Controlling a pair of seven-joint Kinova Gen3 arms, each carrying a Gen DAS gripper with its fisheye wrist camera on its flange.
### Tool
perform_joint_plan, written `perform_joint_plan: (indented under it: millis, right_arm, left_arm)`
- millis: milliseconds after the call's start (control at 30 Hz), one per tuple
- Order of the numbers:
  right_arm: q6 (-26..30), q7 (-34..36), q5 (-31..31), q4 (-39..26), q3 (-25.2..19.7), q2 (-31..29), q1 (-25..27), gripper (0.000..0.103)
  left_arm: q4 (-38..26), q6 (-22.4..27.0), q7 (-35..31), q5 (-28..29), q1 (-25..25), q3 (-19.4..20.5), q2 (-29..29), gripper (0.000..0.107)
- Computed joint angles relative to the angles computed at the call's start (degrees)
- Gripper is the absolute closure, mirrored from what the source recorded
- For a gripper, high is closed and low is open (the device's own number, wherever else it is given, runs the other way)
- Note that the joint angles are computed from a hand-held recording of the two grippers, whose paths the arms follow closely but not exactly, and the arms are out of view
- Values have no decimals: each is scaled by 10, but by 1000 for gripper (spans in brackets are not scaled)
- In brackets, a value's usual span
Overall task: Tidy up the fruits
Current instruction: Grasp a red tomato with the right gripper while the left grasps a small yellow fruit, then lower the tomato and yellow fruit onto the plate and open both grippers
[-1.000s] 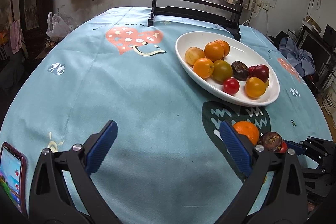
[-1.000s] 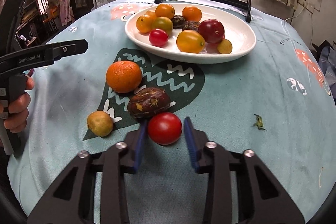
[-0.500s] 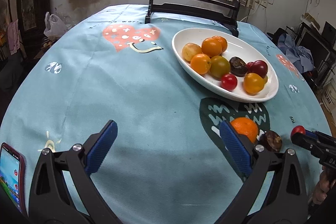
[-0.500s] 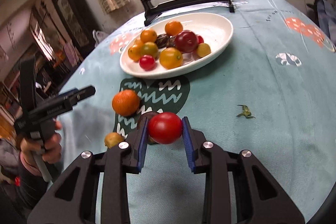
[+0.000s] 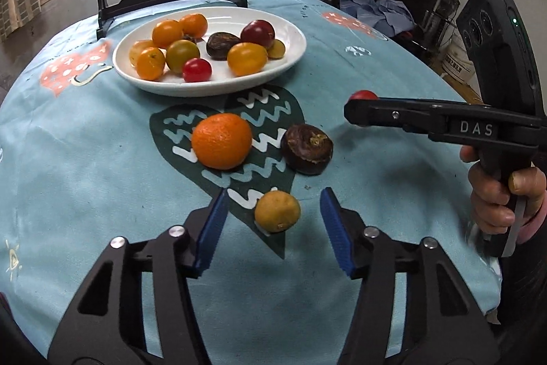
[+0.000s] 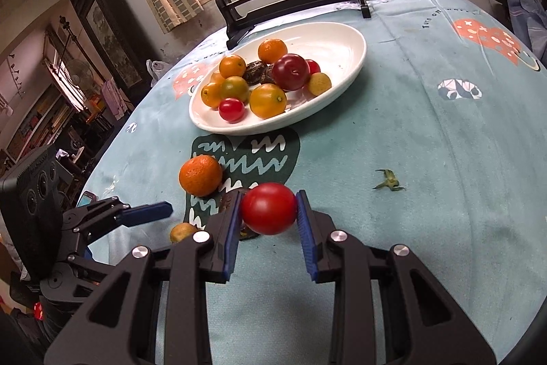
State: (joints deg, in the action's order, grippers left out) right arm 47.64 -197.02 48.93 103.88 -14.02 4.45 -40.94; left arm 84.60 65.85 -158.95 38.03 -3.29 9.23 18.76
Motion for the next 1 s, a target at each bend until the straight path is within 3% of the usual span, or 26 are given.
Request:
perform_joint_plan:
  millis: [200, 333, 667, 867, 1000]
  right_arm:
    - [-2, -4, 4, 3, -2, -3, 0, 71]
    - [-4, -4, 4, 4, -3, -4, 1, 71]
    - [-3, -17, 12, 8, -7, -7, -2, 71]
    - [-2, -29, 24, 13, -11, -8, -6, 71]
    - [-32, -62, 61, 34, -15, -21, -6, 71]
  left_arm:
    - [-20, 15, 38, -26, 14, -1, 16, 67]
    - [-18, 13, 47, -38, 21, 2, 14, 68]
    - [16, -47, 67, -62, 40, -1, -12, 78]
    - [15, -41, 67, -51, 30, 1, -12, 79]
    - [13, -18, 43, -29, 11, 2, -13, 79]
